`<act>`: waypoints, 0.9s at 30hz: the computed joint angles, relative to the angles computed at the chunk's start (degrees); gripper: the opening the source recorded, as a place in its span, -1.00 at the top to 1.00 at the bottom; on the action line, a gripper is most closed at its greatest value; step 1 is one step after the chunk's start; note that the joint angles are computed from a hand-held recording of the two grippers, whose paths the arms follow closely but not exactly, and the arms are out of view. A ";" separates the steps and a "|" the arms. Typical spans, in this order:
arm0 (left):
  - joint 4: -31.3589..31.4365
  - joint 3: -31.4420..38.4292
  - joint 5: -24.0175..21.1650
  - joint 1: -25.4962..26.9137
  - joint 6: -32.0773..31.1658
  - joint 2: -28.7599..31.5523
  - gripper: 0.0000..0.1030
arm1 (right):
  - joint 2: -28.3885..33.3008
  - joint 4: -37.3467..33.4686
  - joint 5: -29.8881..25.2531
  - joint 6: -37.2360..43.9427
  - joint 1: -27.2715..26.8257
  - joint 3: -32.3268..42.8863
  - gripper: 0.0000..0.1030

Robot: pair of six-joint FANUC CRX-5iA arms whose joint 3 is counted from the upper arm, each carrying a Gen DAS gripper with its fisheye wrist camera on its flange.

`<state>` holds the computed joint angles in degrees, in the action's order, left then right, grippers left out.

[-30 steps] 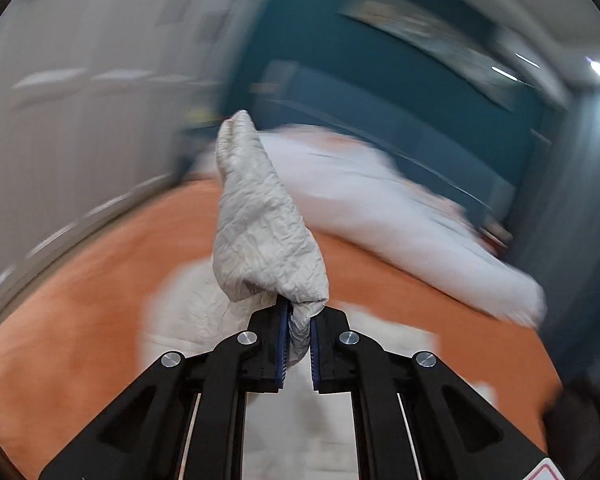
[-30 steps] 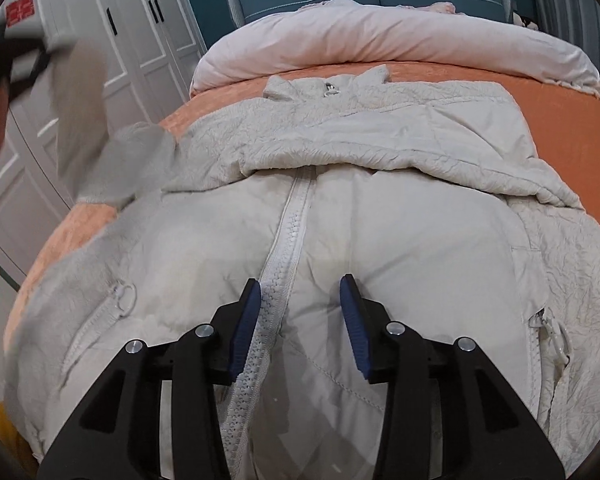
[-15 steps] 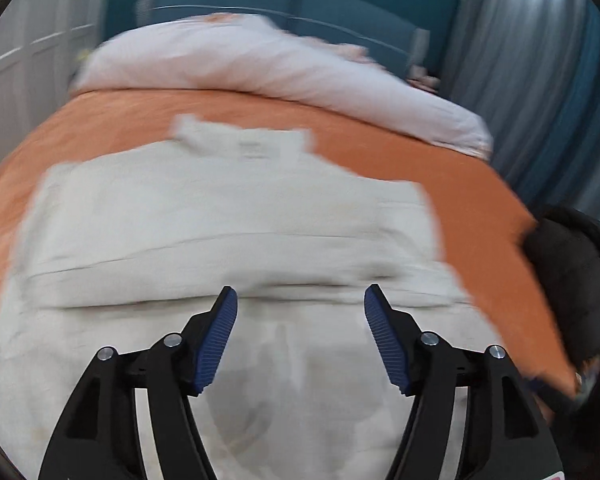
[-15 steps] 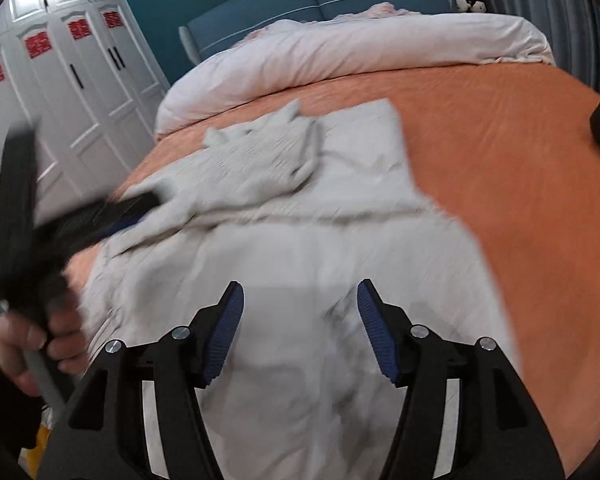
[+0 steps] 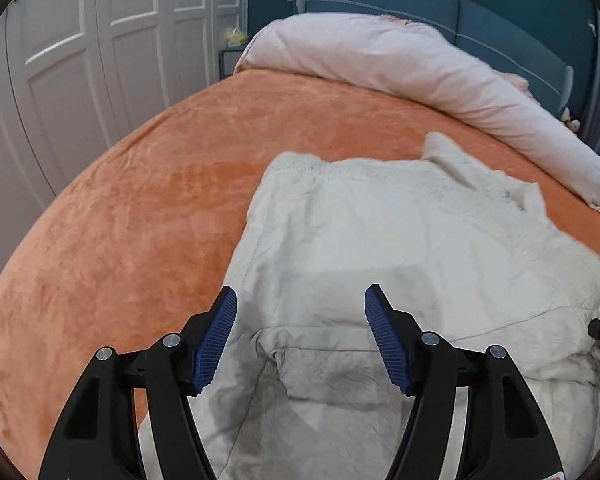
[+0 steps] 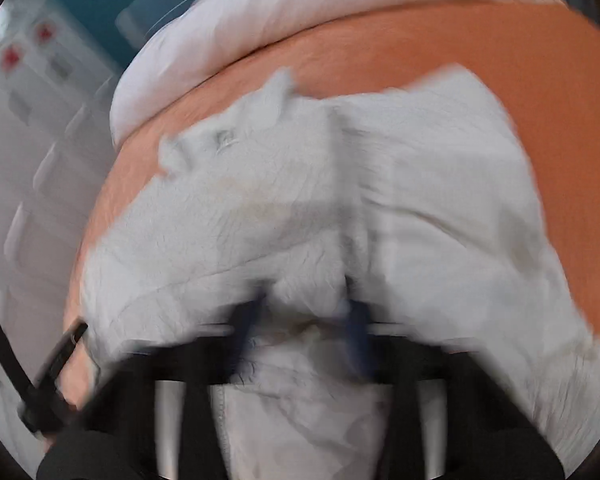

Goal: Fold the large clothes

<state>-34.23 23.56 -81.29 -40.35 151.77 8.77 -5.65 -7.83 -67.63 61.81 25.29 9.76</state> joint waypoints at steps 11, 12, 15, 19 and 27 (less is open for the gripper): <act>-0.89 -1.62 1.97 -0.52 0.40 2.66 -0.38 | -2.90 13.28 10.39 2.29 4.23 -13.70 0.75; -1.71 -1.06 1.04 -0.98 0.40 3.21 -0.39 | -3.62 16.32 10.94 0.52 5.65 -14.55 0.71; -2.87 -0.04 -0.66 -1.63 0.26 4.27 -0.39 | -5.09 24.26 10.24 -4.73 9.43 -17.31 0.59; -3.28 -0.11 -1.13 -1.76 0.51 4.39 -0.41 | -11.48 30.00 12.97 -15.39 11.35 -22.17 0.51; -3.71 0.44 -2.42 -1.92 0.87 4.89 -0.48 | -9.31 27.39 17.08 -6.89 16.50 -15.11 0.48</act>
